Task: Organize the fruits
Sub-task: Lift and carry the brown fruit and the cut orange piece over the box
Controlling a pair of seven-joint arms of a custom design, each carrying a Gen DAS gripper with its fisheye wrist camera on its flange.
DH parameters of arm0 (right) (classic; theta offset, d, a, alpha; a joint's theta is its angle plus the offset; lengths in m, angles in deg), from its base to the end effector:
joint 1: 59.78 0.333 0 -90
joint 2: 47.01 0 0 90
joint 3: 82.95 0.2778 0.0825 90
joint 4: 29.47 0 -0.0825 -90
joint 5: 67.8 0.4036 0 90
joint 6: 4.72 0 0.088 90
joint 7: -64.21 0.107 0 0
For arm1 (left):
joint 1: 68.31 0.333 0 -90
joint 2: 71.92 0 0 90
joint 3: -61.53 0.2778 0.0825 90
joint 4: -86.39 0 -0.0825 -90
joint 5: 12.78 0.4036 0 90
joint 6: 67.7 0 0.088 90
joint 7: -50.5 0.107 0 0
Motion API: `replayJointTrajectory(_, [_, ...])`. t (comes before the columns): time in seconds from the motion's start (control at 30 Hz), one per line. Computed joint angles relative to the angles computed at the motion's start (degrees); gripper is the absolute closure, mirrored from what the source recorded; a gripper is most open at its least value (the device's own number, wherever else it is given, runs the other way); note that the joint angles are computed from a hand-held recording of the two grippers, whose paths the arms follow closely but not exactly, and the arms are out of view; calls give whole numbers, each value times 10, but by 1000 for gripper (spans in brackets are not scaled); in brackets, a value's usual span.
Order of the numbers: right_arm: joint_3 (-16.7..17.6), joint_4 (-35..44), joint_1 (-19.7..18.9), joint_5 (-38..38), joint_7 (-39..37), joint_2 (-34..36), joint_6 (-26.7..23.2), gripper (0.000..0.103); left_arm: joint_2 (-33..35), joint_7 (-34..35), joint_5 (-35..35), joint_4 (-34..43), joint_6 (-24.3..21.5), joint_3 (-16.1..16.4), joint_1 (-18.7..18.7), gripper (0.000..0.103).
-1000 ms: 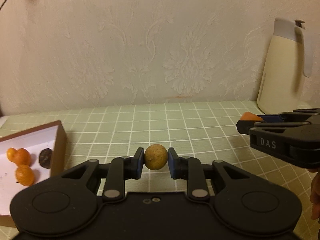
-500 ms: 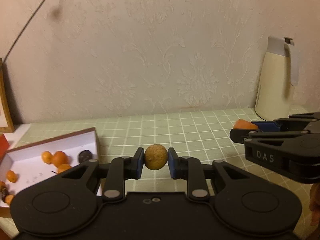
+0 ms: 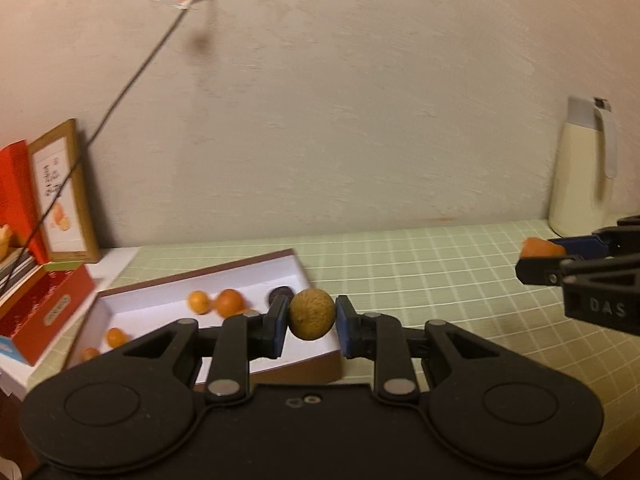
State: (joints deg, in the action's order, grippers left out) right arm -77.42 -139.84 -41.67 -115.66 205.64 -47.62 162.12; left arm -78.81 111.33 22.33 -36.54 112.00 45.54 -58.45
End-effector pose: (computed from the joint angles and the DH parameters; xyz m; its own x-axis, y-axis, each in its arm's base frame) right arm 0.5479 0.2897 0.5495 0.2256 -0.9741 0.0156 -0.4576 -0.1201 -0.8810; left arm 0.5672 -0.1169 0.5283 -0.1473 -0.9809 -0.1267 -0.4285 0.1787 -0.8857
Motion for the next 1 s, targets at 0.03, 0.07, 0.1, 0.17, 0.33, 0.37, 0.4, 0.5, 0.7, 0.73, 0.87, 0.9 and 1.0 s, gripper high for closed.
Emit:
replayJointTrajectory(0.03, [2, 2, 2, 3, -7, 2, 3, 74, -4, -8, 6, -3, -2, -1, 5, 87])
replayJointTrajectory(0.07, [3, 6, 4, 5, -12, 6, 5, 74, -8, 0, -6, -8, -3, 6, 1, 87])
replayJointTrajectory(0.1, [5, 12, 7, 12, -23, 12, 6, 74, -11, -2, -8, -12, -1, 5, 5, 87])
replayJointTrajectory(0.17, [6, 27, 15, 26, -39, 27, 7, 74, -17, -38, 28, -14, 2, -16, 39, 87])
replayJointTrajectory(0.33, [2, 70, 37, 55, -75, 67, 24, 74, -33, -44, 26, -30, 8, -26, 71, 87])
replayJointTrajectory(0.37, [0, 78, 42, 59, -80, 74, 26, 74, -38, -38, 17, -35, 9, -23, 71, 88])
replayJointTrajectory(0.4, [-1, 88, 47, 65, -87, 83, 28, 74, -41, -42, 17, -37, 11, -29, 82, 88])
replayJointTrajectory(0.5, [-8, 112, 62, 74, -99, 105, 35, 74, -47, -58, 22, -40, 12, -53, 120, 87])
replayJointTrajectory(0.7, [-19, 175, 88, 100, -131, 158, 35, 74, -43, -110, 68, -27, 11, -100, 201, 87])
replayJointTrajectory(0.73, [-23, 198, 94, 98, -144, 176, 31, 74, -35, -127, 90, -17, 9, -107, 216, 87])
replayJointTrajectory(0.87, [-24, 278, 97, 117, -196, 237, 7, 74, 33, -128, 119, 40, -1, -91, 222, 88])
replayJointTrajectory(0.9, [-30, 292, 105, 144, -225, 247, -5, 74, 52, -74, 58, 48, -9, -76, 207, 88])
replayJointTrajectory(1.0, [18, 225, 84, 205, -299, 215, 0, 73, 51, -55, 19, 40, -8, -47, 192, 88])
